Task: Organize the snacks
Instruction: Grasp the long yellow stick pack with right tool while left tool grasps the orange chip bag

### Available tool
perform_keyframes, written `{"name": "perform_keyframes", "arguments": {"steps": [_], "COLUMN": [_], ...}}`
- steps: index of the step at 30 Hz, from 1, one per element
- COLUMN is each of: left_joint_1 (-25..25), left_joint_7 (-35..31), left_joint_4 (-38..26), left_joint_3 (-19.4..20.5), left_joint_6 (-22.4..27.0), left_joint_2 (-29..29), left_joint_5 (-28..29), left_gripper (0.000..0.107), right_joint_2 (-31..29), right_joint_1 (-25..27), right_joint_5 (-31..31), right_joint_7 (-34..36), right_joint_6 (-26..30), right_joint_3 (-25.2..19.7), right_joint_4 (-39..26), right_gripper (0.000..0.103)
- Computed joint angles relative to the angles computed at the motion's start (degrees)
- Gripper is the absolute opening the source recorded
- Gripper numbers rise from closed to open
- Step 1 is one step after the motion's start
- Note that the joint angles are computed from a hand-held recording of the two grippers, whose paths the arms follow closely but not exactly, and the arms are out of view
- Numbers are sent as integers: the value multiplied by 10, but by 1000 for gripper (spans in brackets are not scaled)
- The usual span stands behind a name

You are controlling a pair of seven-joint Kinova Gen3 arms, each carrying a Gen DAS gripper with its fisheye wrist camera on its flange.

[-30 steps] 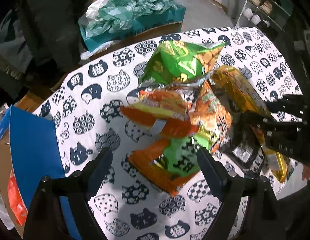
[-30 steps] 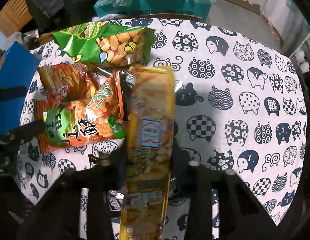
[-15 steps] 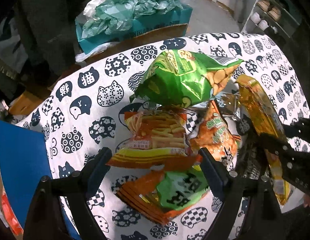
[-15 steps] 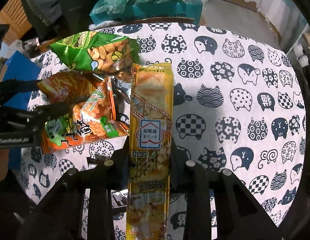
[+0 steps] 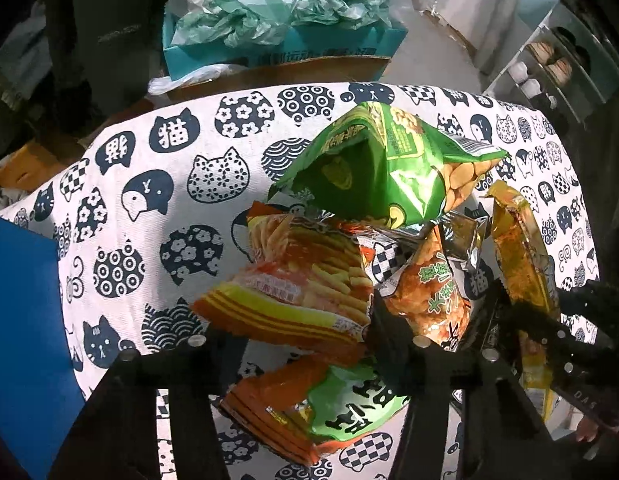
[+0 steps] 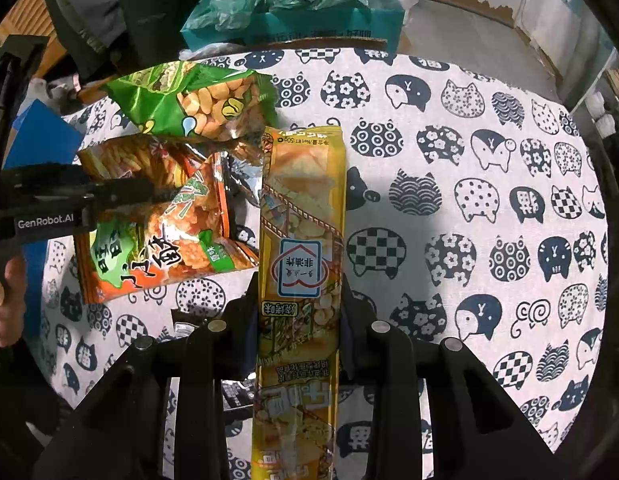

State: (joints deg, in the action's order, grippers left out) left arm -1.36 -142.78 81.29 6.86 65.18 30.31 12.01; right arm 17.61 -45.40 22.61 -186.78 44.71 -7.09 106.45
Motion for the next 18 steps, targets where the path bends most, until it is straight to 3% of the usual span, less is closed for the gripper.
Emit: {"name": "perform_keyframes", "arguments": {"steps": [4,18], "left_joint_1": [-5,-52], "left_joint_7": [-18,-86], "left_joint_4": [22,35], "left_joint_3": [-1,-6], "left_joint_6": [-25,-24], "left_joint_2": [-23,-75], "left_joint_5": [-3,38], "left_gripper": [53,53], "right_joint_2": [-2,-11], "right_joint_1": [-3,-25], "right_joint_5": [0,25], "right_joint_7": [-1,-44], "right_joint_6": [16,80], "right_joint_3": [-1,-11], "right_joint_4": [-10,-51], "right_gripper": [30,30]}}
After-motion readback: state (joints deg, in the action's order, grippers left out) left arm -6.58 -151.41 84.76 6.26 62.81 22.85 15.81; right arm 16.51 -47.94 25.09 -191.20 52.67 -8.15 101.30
